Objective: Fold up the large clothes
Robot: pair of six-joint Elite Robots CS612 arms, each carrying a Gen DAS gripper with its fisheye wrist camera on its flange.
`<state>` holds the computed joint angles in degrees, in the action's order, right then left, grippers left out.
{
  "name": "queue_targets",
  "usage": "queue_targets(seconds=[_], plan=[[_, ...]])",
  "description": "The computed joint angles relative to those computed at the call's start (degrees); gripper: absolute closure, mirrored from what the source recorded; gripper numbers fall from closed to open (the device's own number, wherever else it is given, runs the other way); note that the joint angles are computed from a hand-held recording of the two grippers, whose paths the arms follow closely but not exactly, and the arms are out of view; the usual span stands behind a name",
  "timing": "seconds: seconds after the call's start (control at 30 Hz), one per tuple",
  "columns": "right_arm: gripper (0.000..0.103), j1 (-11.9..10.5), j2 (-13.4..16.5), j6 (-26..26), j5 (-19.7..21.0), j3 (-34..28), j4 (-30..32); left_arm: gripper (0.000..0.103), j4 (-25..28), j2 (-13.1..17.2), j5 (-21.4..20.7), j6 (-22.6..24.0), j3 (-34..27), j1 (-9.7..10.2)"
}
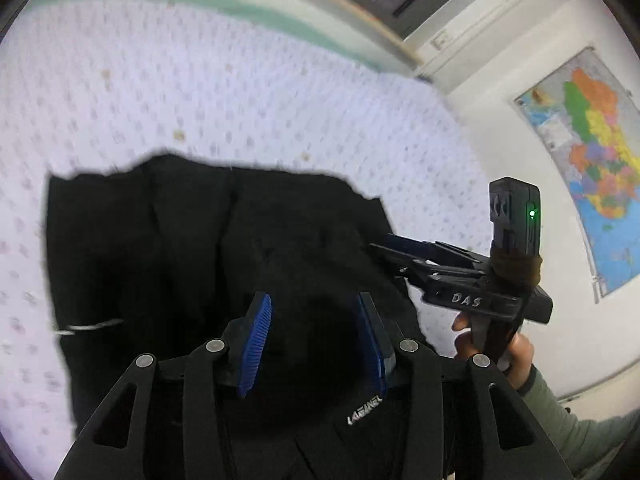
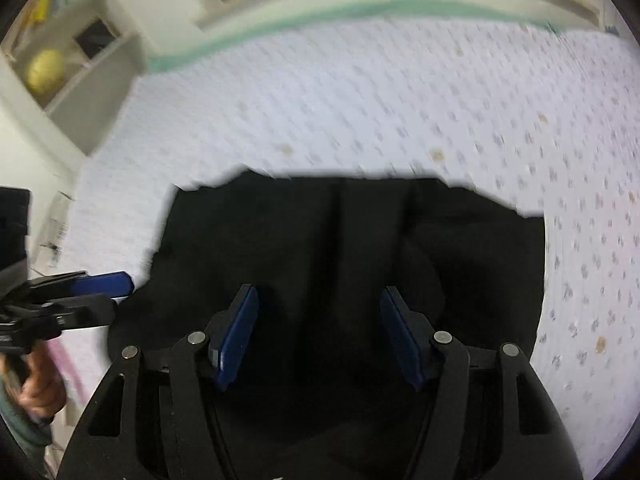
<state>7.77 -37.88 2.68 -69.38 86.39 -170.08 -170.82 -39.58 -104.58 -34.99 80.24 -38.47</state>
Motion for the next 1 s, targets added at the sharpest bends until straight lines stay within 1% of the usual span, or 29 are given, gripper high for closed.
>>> queue_targets(seconds=[0.07, 0.1, 0.13, 0.17, 0.2, 0.23, 0.3, 0.37, 0.43, 0.47, 0.53, 0.6, 0.67, 0.73, 0.77, 0.8, 0.83, 0.87, 0.9, 0.93, 0.97, 1.0], plan=[[0.036, -0.2, 1.5, 0.1, -2.8, -0.1, 1.0, 0.059, 3.2, 2.4, 0.3, -0.9, -1.8, -0.61], [0.036, -0.4, 1.8, 0.3, -3.1, 0.3, 1.5, 0.059, 5.6, 3.7, 0.6, -1.5, -3.0, -0.83], [0.036, -0.6, 2.2, 0.2, -3.3, 0.0, 2.7, 0.059, 6.6, 4.6, 0.8, -2.5, -3.6, -0.97], [0.036, -0.8, 2.9, 0.4, -3.3, -0.4, 4.1, 0.059, 6.3, 5.5, 0.6, -3.6, -4.0, -1.02], [0.036, -1.2, 3.6, 1.0, -1.5, -0.3, 3.8, 0.059, 5.8, 6.2, 0.8, -4.4, -4.2, -1.09], [0.037, -1.4, 4.0, 1.5, -0.7, 0.3, 2.0, 0.059, 5.5, 6.4, 1.4, -5.0, -4.3, -1.18], [0.038, -1.3, 3.4, 0.4, -1.4, 1.1, 1.3, 0.059, 6.3, 6.0, 2.0, -5.2, -4.3, -1.31], [0.038, -1.2, 2.7, -0.3, -1.8, 1.1, 2.2, 0.059, 7.5, 5.1, 2.7, -4.1, -3.9, -1.43], [0.038, -1.5, 1.8, -0.6, -0.7, 1.9, 1.5, 0.059, 7.8, 3.6, 4.1, -2.7, -3.0, -1.69], [0.038, -1.8, 0.6, -0.4, 0.4, 3.4, -0.5, 0.059, 7.3, 2.3, 4.8, -1.7, -1.8, -1.85], [0.038, -2.4, -1.3, 0.1, 2.4, 6.3, -5.7, 0.059, 4.9, 0.5, 4.9, -0.6, 0.2, -1.8], [0.038, -2.7, -3.0, 0.9, 4.4, 8.4, -9.3, 0.059, -0.1, -1.5, 4.2, -0.5, 3.3, -1.72], [0.038, -2.6, -3.8, 1.3, 6.2, 9.3, -10.8, 0.058, -3.4, -2.4, 3.3, -1.1, 5.1, -1.54], [0.038, -1.8, -3.8, 0.7, 6.5, 8.8, -9.6, 0.058, -5.6, -2.1, 1.7, -2.0, 5.9, -1.22], [0.038, -1.1, -3.5, -0.6, 6.4, 8.0, -7.7, 0.058, -5.2, -1.6, 1.5, -2.1, 5.7, -1.17], [0.038, 0.0, -2.9, -2.7, 5.2, 6.7, -4.0, 0.058, -3.8, -1.1, 1.4, -2.2, 5.3, -1.12], [0.038, 0.9, -2.3, -3.9, 3.2, 5.5, -0.5, 0.058, -2.6, 0.4, -0.2, -2.8, 3.9, -1.0], [0.038, 1.1, -1.2, -5.0, 2.1, 4.3, 2.3, 0.058, -1.1, 1.7, -2.7, -3.7, 2.7, -0.56], [0.038, 1.4, -0.4, -5.6, 2.1, 3.4, 5.1, 0.058, 1.6, 2.7, -2.8, -4.4, 2.0, -0.46], [0.039, 1.6, 0.7, -5.8, 2.2, 2.6, 7.5, 0.058, 2.8, 3.6, -3.0, -4.9, 1.6, -0.37], [0.042, 1.6, 1.1, -5.5, 1.8, 2.4, 7.9, 0.059, 2.7, 4.4, -3.7, -5.8, 1.2, -0.14], [0.042, 1.6, 1.6, -4.7, 1.7, 2.3, 8.0, 0.06, 1.6, 5.1, -4.7, -7.7, 1.0, 0.2]])
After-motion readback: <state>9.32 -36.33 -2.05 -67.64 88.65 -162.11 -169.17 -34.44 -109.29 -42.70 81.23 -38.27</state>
